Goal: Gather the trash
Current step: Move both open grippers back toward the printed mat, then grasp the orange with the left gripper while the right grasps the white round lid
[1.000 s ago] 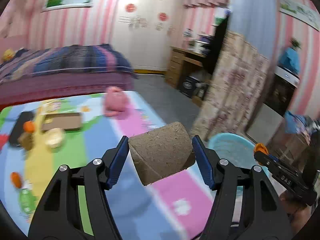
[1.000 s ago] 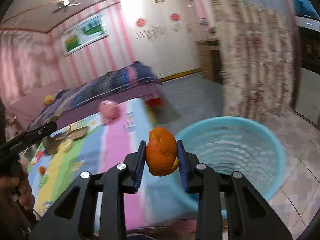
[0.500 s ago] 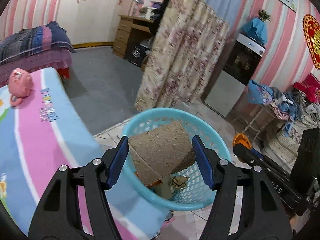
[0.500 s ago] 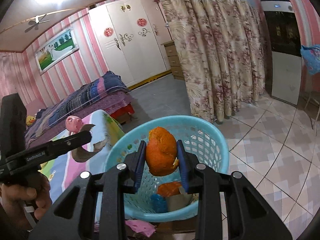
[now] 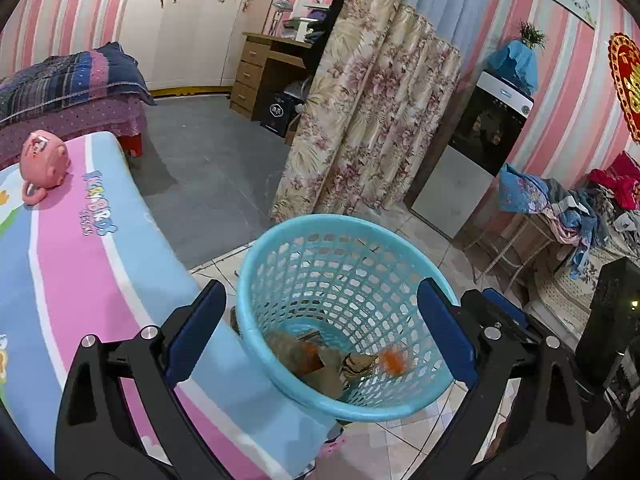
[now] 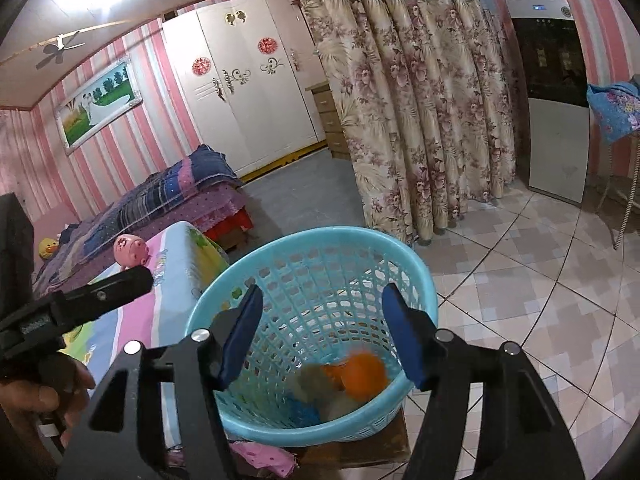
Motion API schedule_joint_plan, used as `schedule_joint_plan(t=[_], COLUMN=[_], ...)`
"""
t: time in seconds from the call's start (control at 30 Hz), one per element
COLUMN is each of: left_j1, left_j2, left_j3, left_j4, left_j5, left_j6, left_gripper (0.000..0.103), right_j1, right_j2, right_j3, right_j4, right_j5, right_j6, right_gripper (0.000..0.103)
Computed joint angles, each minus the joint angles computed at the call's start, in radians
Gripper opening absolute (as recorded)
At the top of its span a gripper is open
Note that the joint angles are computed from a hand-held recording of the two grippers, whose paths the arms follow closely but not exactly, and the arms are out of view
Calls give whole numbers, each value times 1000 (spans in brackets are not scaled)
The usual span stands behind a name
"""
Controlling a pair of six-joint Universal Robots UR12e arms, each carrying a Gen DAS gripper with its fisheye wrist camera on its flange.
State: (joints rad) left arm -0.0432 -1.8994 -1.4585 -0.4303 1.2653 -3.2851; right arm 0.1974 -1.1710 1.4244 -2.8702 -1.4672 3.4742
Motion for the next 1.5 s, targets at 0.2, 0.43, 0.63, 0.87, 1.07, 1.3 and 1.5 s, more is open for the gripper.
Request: schedule_joint_plan(t=[0.2, 0.43, 0.63, 0.87, 1.07, 1.3, 1.5], left_j1=[28, 96, 175, 279, 350, 405, 409], left_j2=[37, 137, 237, 325, 325, 295, 296], left_j3=[-37, -146, -267, -387, -416, -386, -386], left_j4=[21, 52, 54, 63, 6, -108, -147], left_j5=[10, 139, 320, 549, 655, 554, 465], left_j6=[0, 29, 107, 86, 27, -30, 12], left_gripper=[93, 96, 96, 97, 97, 93, 30], right_j1=[5, 23, 69, 150, 194, 252, 291], right_j2=[4, 17, 45, 85, 122, 144, 174], right_j3=[-10, -33, -87, -176, -252, -274, -311], right_j4=[12, 23, 27, 50, 49, 124, 224], right_j5=[7, 36, 65, 115, 220, 251, 244], right_j6=[-4, -12, -25, -136, -127, -221, -296], right_gripper=[64, 70, 74, 75, 84, 84, 84])
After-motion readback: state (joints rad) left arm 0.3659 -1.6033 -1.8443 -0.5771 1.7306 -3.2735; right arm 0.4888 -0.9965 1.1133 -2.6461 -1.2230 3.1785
